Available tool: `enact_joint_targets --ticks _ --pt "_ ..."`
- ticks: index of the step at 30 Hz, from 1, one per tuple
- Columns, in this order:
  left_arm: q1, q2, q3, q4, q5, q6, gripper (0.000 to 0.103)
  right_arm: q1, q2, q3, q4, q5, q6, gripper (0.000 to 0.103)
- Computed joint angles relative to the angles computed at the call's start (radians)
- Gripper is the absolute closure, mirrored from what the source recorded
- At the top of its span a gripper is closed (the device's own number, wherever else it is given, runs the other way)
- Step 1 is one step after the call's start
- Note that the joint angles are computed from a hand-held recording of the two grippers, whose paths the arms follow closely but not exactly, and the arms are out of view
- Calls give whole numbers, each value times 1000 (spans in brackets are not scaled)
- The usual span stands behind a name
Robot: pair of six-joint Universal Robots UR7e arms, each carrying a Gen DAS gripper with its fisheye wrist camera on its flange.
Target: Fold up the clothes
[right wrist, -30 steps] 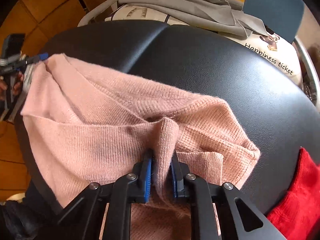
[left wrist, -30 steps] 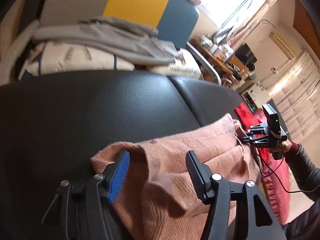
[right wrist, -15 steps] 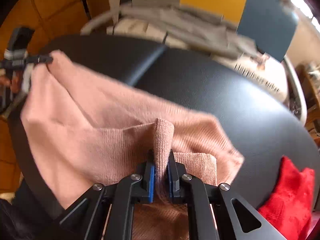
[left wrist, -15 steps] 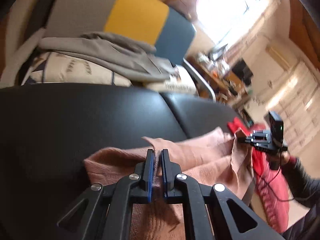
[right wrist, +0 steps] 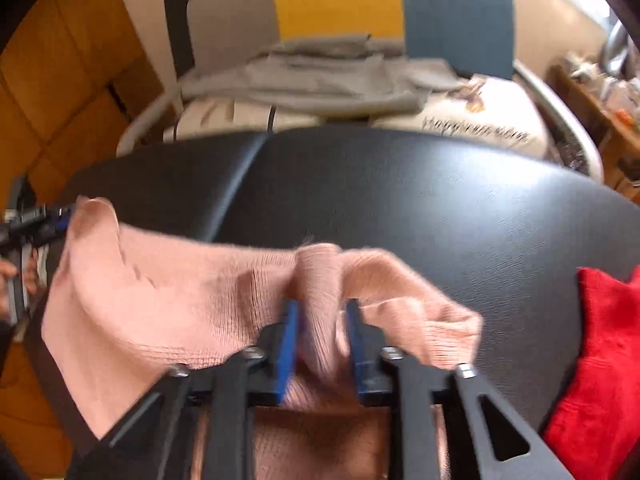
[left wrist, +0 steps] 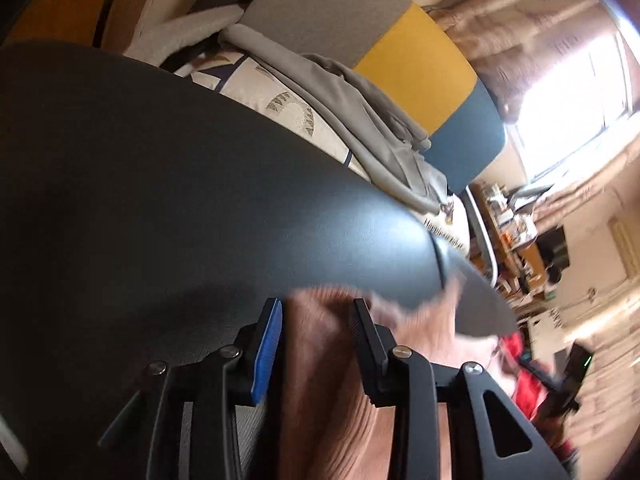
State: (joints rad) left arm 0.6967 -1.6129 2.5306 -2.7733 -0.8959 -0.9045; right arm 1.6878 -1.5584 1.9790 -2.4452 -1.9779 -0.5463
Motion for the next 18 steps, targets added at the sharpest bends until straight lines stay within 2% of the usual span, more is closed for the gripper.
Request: enact_joint_targets --ticks 2,4,6,9,12,13,14,15,16,18 --pt "-48 -33 22 70 9 -4 68 -15 -41 6 26 43 6 45" --pt "-103 -62 41 152 24 -17 67 -37 -53 -25 89 96 19 39" --pt "-145 -49 45 196 35 -14 66 -41 -43 -47 116 104 0 39" --pt "-188 -12 39 241 41 7 61 1 -8 -18 65 26 -94 39" --pt "-182 42 2 309 40 -2 57 43 58 26 -50 -88 -200 39" --pt "-183 52 -9 340 40 -11 57 55 95 41 -110 -147 -230 41" --pt "-182 66 -18 351 46 -7 57 68 131 51 -160 -208 -251 48" --pt "-180 79 -27 362 50 -4 57 72 156 50 -168 -246 -245 61" --pt "-176 84 -35 376 45 -8 57 68 170 39 -143 -253 -222 98" --pt "-169 95 -52 405 35 -19 64 61 181 31 -151 -245 -195 96"
